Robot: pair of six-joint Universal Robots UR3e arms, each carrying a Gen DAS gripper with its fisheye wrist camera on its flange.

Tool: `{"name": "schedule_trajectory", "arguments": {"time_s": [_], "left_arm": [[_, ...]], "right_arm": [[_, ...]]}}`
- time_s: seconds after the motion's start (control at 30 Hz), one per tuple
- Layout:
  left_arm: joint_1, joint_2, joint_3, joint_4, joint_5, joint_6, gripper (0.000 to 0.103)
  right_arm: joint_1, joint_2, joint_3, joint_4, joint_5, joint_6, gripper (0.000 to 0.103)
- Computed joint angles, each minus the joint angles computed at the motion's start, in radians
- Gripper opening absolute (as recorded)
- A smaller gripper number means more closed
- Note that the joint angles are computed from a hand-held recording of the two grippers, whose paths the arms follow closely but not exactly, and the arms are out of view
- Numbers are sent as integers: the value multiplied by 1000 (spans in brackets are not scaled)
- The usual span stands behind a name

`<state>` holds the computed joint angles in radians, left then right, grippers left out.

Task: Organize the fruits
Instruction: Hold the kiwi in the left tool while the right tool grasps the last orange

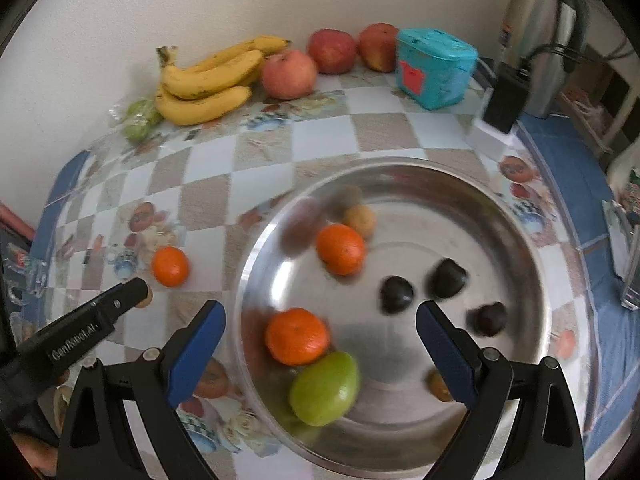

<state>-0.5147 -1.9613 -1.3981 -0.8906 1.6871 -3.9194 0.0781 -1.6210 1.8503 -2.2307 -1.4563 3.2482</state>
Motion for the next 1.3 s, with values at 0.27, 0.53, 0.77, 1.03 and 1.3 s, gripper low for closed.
{"name": "schedule_trajectory", "arguments": {"time_s": [0.27,0.53,0.77,1.03,1.3], "left_arm": [[49,130,-114,24,94,-28,27],[103,188,-196,49,82,-41,27],[138,192,-234,60,45,-42,27],[172,194,-265,74,8,-41,27],[178,192,-267,74,-2,-35,27]], "right_arm": [[71,84,-39,-93,110,-17,96],[165,198,-133,-177,108,-6,95],[204,319,-194,-225,109,16,69],[215,421,-247,-238,121,59,54],[234,450,-283,-235,119,70,38]]}}
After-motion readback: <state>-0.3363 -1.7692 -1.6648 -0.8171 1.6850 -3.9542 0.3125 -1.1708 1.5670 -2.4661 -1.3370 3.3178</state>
